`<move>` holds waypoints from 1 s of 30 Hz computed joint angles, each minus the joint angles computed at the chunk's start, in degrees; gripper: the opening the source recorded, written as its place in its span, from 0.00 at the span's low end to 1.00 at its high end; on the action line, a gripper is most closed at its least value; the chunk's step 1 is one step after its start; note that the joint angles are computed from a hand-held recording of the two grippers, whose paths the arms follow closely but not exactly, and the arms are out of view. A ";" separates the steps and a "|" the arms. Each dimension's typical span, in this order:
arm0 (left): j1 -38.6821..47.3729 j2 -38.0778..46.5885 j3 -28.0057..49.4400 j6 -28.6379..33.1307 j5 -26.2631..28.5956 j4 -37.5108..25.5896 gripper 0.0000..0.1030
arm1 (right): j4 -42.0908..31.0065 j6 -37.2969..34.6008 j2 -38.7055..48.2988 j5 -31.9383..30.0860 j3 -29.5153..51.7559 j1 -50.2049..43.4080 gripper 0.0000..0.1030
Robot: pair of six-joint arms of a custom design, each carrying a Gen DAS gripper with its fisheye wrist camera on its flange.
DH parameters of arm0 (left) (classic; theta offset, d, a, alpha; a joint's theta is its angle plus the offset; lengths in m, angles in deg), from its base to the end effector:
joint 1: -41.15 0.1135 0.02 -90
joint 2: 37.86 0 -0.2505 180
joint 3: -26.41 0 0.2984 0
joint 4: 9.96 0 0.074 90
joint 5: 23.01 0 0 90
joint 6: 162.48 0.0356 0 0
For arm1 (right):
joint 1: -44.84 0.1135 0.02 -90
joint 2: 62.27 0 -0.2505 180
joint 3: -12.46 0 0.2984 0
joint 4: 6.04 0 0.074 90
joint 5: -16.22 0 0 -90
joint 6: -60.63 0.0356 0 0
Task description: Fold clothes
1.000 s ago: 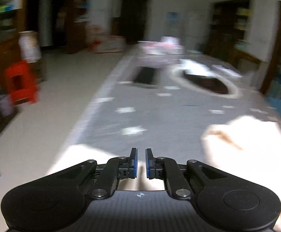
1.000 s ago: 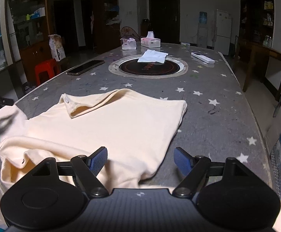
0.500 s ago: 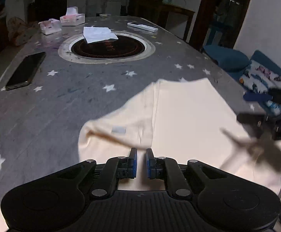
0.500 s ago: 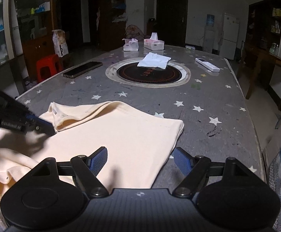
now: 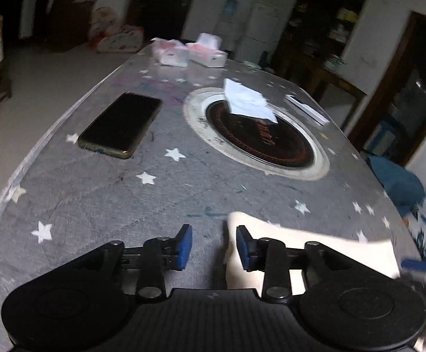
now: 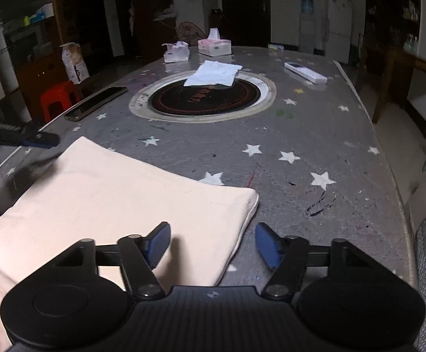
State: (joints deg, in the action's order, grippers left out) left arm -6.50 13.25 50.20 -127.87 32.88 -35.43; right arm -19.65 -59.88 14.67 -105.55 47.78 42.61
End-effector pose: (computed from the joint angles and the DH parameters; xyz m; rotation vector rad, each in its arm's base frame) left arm 0.1430 -0.1273 0.0891 -0.3895 2.2631 -0.1659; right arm 0.2465 0.0092 0.0737 -0.7865 2.2545 0.4395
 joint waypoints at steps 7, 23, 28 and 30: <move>-0.41 16.07 5.43 7.70 0.60 7.09 0.29 | 5.96 4.27 6.42 2.47 2.46 2.50 0.22; -1.18 20.54 9.69 12.96 -3.82 7.61 0.15 | 1.92 1.52 -1.35 0.39 1.49 2.12 0.17; -7.52 22.21 10.57 10.00 -4.16 7.10 0.16 | -23.81 -13.48 -22.38 -9.78 -4.57 -3.46 0.21; -9.72 23.99 11.32 8.35 -4.67 6.85 0.16 | -36.47 -21.64 -30.05 -12.47 -6.13 -5.78 0.21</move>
State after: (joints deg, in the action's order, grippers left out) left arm -16.22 37.24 61.53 -119.52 28.21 -28.58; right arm -56.12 -81.52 -15.38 -118.02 41.65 36.83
